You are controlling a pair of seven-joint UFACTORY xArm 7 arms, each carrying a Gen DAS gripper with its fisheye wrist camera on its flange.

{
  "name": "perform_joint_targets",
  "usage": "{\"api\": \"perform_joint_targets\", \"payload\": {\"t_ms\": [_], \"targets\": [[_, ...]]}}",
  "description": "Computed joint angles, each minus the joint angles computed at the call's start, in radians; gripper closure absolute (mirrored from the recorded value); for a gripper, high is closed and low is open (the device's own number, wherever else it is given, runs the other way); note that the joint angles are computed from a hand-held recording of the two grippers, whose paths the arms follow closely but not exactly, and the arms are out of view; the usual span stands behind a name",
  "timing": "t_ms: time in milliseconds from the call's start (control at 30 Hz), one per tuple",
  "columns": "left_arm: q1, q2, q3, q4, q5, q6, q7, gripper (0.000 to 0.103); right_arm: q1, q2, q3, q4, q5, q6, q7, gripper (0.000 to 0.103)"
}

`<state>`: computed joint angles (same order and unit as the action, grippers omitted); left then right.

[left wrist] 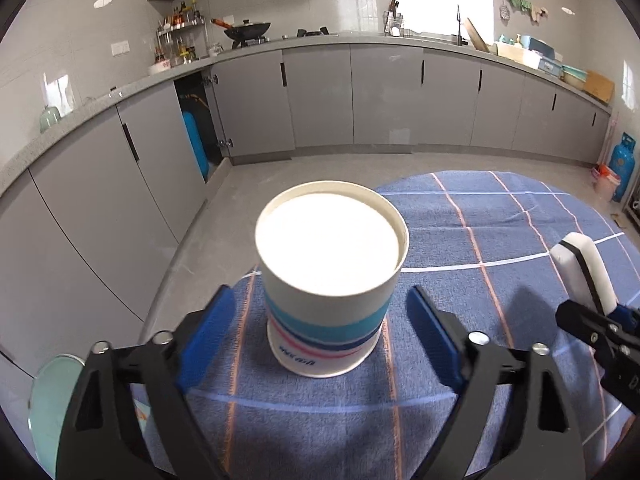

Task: Collect trash
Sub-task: 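Grasp the white sponge with the right gripper while the left grasps the paper cup, then carry the sponge and cup over the teal bin and open both grippers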

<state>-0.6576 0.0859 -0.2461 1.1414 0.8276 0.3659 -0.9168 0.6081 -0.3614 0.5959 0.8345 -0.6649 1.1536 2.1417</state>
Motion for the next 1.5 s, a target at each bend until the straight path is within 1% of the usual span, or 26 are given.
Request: {"api": "perform_joint_targets", "payload": {"t_ms": [33,100,133,167,300,433,533,667,867,1000,1167,1300,1400,1500], "targets": [[0.002,0.004,0.000,0.003,-0.010,-0.001,0.002,0.024,-0.002,0.008,-0.001,0.004,-0.003,-0.004,-0.002,0.056],[0.004,0.013,0.002,0.008,-0.031,-0.013,0.016,0.034,0.000,0.010,-0.005,0.000,-0.004,-0.015,0.000,0.056],[0.006,0.018,0.002,0.008,-0.052,-0.022,0.034,0.042,0.001,0.013,-0.006,0.000,-0.004,-0.018,-0.002,0.056],[0.007,0.023,0.002,0.011,-0.072,-0.025,0.052,0.042,0.002,0.016,-0.007,0.001,-0.004,-0.017,-0.005,0.056],[0.000,0.020,0.011,0.006,-0.083,-0.035,0.059,0.045,0.004,0.033,-0.014,0.008,-0.010,-0.021,-0.010,0.056],[0.005,-0.001,0.007,-0.014,-0.123,-0.043,0.093,0.045,0.010,0.044,-0.014,0.016,-0.017,-0.005,-0.004,0.056],[0.013,-0.030,-0.002,-0.040,-0.135,-0.048,0.110,0.045,0.017,0.061,-0.008,0.042,-0.026,0.025,0.006,0.056],[0.037,-0.098,-0.023,-0.102,-0.201,-0.061,0.161,0.045,0.045,0.106,0.011,0.098,-0.041,0.095,0.032,0.056],[0.082,-0.231,-0.065,-0.223,-0.318,-0.086,0.252,0.045,0.122,0.185,0.019,0.189,-0.081,0.192,0.093,0.056],[0.083,-0.338,-0.071,-0.322,-0.435,-0.084,0.337,0.045,0.184,0.251,0.013,0.253,-0.114,0.242,0.138,0.056],[0.087,-0.451,-0.091,-0.423,-0.546,-0.082,0.415,0.045,0.270,0.336,-0.002,0.339,-0.145,0.316,0.190,0.056],[0.050,-0.553,-0.063,-0.505,-0.660,-0.080,0.490,0.045,0.346,0.403,-0.021,0.415,-0.170,0.371,0.227,0.056],[0.033,-0.623,-0.041,-0.555,-0.724,-0.068,0.538,0.045,0.402,0.461,-0.044,0.477,-0.197,0.397,0.235,0.055],[0.032,-0.694,-0.027,-0.600,-0.767,-0.045,0.573,0.045,0.451,0.508,-0.074,0.531,-0.226,0.408,0.234,0.055]]}}
